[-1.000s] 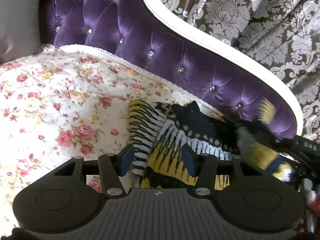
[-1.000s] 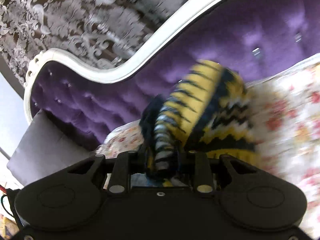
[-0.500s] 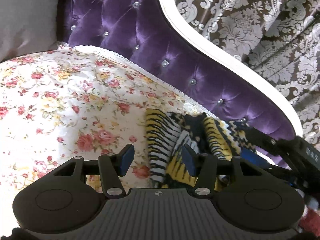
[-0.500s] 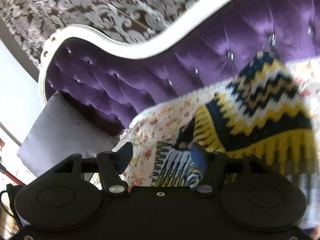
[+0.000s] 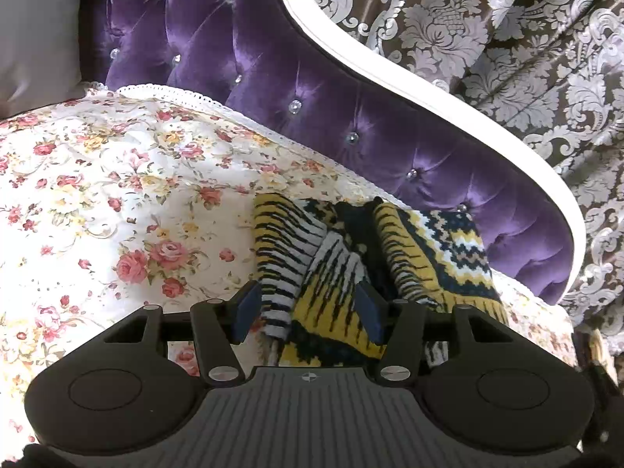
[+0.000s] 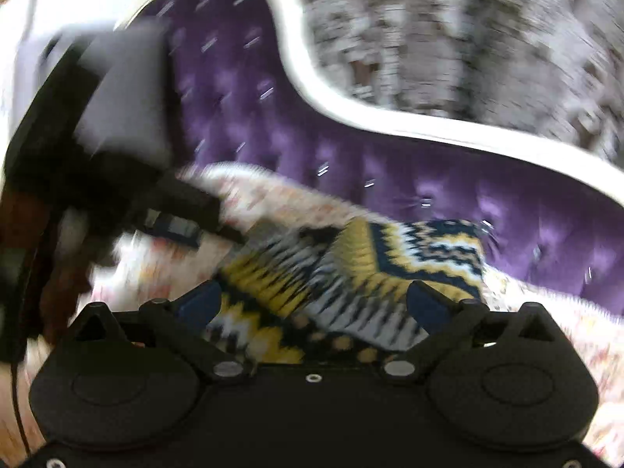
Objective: Fold small clothes
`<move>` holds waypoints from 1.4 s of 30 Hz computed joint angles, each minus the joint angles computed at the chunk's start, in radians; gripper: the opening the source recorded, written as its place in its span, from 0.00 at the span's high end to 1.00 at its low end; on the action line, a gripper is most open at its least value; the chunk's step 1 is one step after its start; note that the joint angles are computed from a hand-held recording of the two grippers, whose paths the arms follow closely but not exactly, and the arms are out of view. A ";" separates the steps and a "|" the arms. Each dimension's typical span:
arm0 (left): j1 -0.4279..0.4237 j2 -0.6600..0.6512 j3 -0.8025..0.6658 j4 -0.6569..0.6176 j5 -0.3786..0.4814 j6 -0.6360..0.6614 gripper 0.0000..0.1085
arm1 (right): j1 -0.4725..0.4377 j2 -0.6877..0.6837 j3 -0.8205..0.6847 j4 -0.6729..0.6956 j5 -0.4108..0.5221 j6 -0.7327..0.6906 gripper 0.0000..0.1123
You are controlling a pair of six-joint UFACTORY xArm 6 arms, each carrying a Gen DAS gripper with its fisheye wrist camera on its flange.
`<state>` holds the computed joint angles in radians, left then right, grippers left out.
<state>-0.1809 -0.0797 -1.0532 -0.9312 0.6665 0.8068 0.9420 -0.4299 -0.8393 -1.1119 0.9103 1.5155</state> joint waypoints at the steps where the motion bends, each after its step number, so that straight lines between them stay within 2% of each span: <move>1: 0.000 0.001 0.001 0.005 -0.002 -0.003 0.53 | 0.000 0.022 -0.013 0.003 -0.007 -0.041 0.13; 4: -0.005 0.002 0.002 0.018 -0.005 -0.009 0.53 | -0.003 0.064 -0.033 0.003 -0.013 -0.099 0.16; 9: -0.008 0.003 -0.001 0.007 0.013 0.006 0.53 | -0.012 0.082 -0.029 0.067 0.018 -0.175 0.41; 12: 0.000 0.006 -0.006 -0.015 0.051 0.014 0.53 | -0.003 0.063 -0.006 0.082 0.035 -0.204 0.41; 15: 0.012 0.011 -0.012 -0.038 0.096 0.027 0.52 | 0.043 0.074 -0.011 0.042 0.096 -0.238 0.41; 19: 0.027 0.016 -0.018 -0.070 0.137 0.021 0.47 | 0.081 0.107 -0.030 -0.010 0.159 -0.308 0.41; 25: 0.035 0.020 -0.026 -0.099 0.184 0.011 0.45 | 0.087 0.105 -0.033 -0.030 0.177 -0.350 0.43; 27: 0.030 0.022 -0.026 -0.098 0.189 0.005 0.42 | 0.079 0.113 -0.033 -0.021 0.181 -0.376 0.56; 28: 0.027 0.026 -0.027 -0.095 0.195 -0.001 0.40 | 0.064 0.109 -0.026 -0.002 0.159 -0.388 0.60; 29: 0.024 0.028 -0.028 -0.092 0.196 -0.008 0.40 | 0.047 0.102 -0.017 0.018 0.126 -0.397 0.72; 30: 0.021 0.029 -0.029 -0.087 0.195 -0.016 0.40 | 0.033 0.093 -0.007 0.039 0.097 -0.404 0.75; 32: 0.013 0.028 -0.030 -0.078 0.189 -0.023 0.40 | 0.029 0.071 0.009 0.034 0.077 -0.385 0.75; 33: 0.009 0.026 -0.029 -0.077 0.183 -0.025 0.40 | 0.028 0.051 0.023 0.019 0.055 -0.364 0.69; 34: 0.005 0.024 -0.030 -0.076 0.180 -0.027 0.39 | 0.030 0.033 0.035 0.001 0.037 -0.335 0.62; 35: 0.002 0.023 -0.033 -0.074 0.180 -0.028 0.38 | 0.034 0.028 0.038 -0.011 0.036 -0.326 0.44; 36: -0.003 0.022 -0.036 -0.070 0.180 -0.029 0.38 | 0.043 0.033 0.035 -0.023 0.044 -0.334 0.33; 39: -0.015 0.025 -0.049 -0.056 0.186 -0.030 0.38 | 0.065 0.074 0.014 -0.028 0.083 -0.398 0.35; 40: -0.019 0.029 -0.056 -0.049 0.191 -0.030 0.37 | 0.066 0.086 0.008 -0.019 0.092 -0.406 0.39; 41: -0.027 0.034 -0.065 -0.035 0.193 -0.034 0.35 | 0.063 0.097 0.000 -0.003 0.102 -0.411 0.53; 42: -0.033 0.037 -0.071 -0.028 0.193 -0.032 0.33 | 0.052 0.103 -0.006 0.021 0.104 -0.418 0.77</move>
